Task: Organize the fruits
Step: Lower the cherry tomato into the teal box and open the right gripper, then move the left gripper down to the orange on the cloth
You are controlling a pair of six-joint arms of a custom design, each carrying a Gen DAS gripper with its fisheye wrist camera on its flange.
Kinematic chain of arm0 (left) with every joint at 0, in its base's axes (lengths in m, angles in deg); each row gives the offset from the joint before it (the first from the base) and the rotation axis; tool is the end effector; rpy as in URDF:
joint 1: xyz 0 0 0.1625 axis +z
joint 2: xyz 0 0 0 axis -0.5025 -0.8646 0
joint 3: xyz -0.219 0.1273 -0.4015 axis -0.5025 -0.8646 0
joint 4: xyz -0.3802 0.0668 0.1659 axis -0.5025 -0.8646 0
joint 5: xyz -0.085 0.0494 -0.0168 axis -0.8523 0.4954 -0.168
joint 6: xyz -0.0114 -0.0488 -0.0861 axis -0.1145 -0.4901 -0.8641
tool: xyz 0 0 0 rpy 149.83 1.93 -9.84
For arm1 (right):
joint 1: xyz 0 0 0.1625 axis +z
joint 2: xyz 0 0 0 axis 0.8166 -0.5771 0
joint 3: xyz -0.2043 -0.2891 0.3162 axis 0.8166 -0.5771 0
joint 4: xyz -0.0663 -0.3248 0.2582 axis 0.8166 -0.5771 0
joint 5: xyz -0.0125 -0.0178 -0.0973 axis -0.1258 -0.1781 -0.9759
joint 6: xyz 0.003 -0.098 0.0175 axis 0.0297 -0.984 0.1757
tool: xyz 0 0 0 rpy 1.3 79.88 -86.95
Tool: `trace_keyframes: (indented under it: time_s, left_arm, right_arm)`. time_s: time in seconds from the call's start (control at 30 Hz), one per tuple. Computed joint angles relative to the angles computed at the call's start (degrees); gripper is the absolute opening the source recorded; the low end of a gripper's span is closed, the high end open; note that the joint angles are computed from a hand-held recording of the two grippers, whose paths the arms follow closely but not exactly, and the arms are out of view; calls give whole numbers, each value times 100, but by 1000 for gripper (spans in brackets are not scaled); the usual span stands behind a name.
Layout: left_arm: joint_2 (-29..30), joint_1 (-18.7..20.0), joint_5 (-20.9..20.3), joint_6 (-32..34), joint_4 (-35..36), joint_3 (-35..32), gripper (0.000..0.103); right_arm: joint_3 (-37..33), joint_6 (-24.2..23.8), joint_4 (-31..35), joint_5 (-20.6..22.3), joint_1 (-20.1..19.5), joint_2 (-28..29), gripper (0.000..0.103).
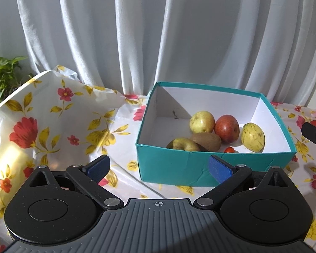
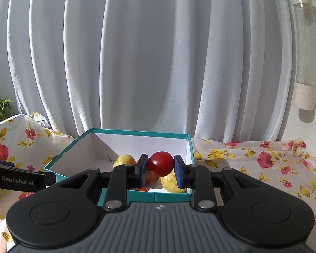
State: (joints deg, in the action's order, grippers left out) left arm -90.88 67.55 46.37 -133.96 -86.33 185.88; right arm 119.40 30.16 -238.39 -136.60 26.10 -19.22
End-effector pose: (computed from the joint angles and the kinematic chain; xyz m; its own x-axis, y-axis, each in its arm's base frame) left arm -0.3516 -0.5576 -0.0091 -0.6625 -0.3817 -0.6445 0.3703 0.5809 -0.7248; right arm 0.0539 -0.5815 0.2721 -0.6739 -0.3482 0.6517 -0.7387 0.3365 -0.5840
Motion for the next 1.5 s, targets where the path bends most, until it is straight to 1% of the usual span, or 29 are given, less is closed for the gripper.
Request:
trace_keyframes:
  time_s: [0.23,0.33,0.43,0.6,0.73,0.9,1.17,1.2,1.23,1.27,1.3,1.37,1.4,1.43,1.5]
  left_arm:
    - [-226,-54,50,-759,650,163,102]
    - [-319,-68,35,-1028,805,251,102]
    - [-392,-70,29,-1361,1154,283,102]
    - [-501,-88,-23,-1984,1774,326,102]
    - [-588,-85,-75,-2403,2190,348,102]
    - [-615,-67,-129,-2485,2271,362,102]
    - [-593,-65,-177,-2334,2131,382,102]
    - [-593,-67,-181,-2321,2118,386,102]
    - [-593,-67,-187,-2307,2097,391,102]
    - [-595,-69,-195,-2307,2090,393,102]
    - [-594,-73,-195,-2299,2071,399,102]
    - [-587,-84,-193,-2226,1978,421,102]
    - [-581,-89,-191,-2175,1917,434,102]
    - [-569,-93,-191,-2122,1855,442,102]
    - [-543,-99,-202,-1961,1657,474,102]
  right_arm:
    - [-203,34,-57,-65,91,228,26]
    - [-329,40,-55,-137,132,366,26]
    - [-518,75,29,-293,152,546,26]
    - [-887,199,339,-702,164,870,26]
    - [-1010,244,407,-842,145,1008,26]
    - [-1081,211,434,-933,146,1098,26]
    - [-1142,232,455,-1053,154,1160,27]
    - [-1136,246,425,-1037,149,1154,33]
    - [-1130,249,401,-1019,146,1151,47]
    - [-1128,257,380,-1010,144,1145,51]
    - [-1115,263,347,-983,142,1136,54]
    - [-1062,274,304,-924,141,1080,54]
    - [-1032,280,275,-898,142,1053,57]
    - [-982,285,243,-856,142,1005,64]
    - [-872,265,161,-746,142,914,74]
